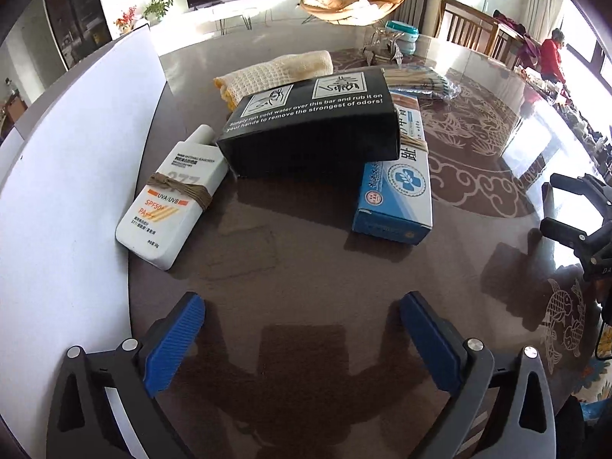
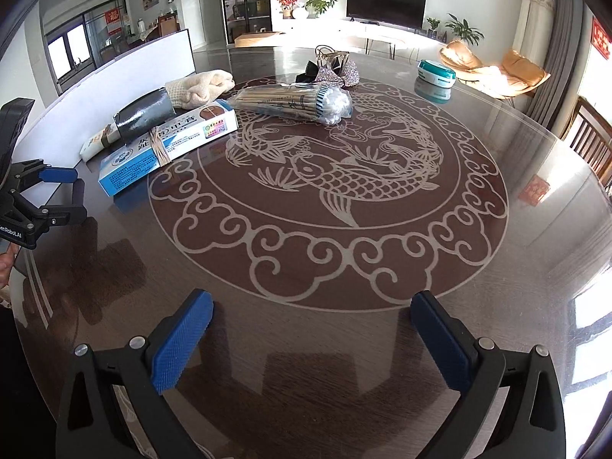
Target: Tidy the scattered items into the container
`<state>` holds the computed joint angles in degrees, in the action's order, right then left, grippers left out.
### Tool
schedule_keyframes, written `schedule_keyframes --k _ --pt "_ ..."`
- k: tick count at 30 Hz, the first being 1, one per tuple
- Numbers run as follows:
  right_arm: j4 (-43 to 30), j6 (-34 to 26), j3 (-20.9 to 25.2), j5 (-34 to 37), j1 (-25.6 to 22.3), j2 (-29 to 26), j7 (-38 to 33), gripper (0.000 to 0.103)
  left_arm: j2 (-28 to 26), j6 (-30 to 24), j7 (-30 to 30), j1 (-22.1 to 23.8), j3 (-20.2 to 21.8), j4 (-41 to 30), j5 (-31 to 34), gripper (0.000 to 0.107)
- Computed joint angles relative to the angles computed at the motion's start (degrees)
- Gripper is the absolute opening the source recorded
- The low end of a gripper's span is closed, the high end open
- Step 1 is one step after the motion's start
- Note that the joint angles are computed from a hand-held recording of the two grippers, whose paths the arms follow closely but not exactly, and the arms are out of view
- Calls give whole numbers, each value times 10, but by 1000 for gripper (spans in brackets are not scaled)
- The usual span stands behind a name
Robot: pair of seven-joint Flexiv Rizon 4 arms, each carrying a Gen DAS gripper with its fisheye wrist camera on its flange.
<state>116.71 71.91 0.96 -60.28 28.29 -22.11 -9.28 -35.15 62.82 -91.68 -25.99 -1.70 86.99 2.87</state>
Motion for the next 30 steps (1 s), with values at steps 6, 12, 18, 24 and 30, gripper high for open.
schedule_keyframes --k 6,12,18,24,30 --pt "0 0 0 -1 0 0 1 103 -29 21 -94 -39 51 -43 28 103" --pt "0 0 0 -1 0 -1 1 103 -39 23 -131 -37 52 -60 49 103" --pt "-1 1 0 -1 0 -2 1 103 -38 22 -134 -33 47 -61 55 103" --pt "-1 1 -1 -1 0 -2 2 103 -38 22 -136 -32 45 -61 57 103" --pt "-10 29 -6 -7 -4 -11 8 103 -37 36 -108 -19 30 -48 50 103"
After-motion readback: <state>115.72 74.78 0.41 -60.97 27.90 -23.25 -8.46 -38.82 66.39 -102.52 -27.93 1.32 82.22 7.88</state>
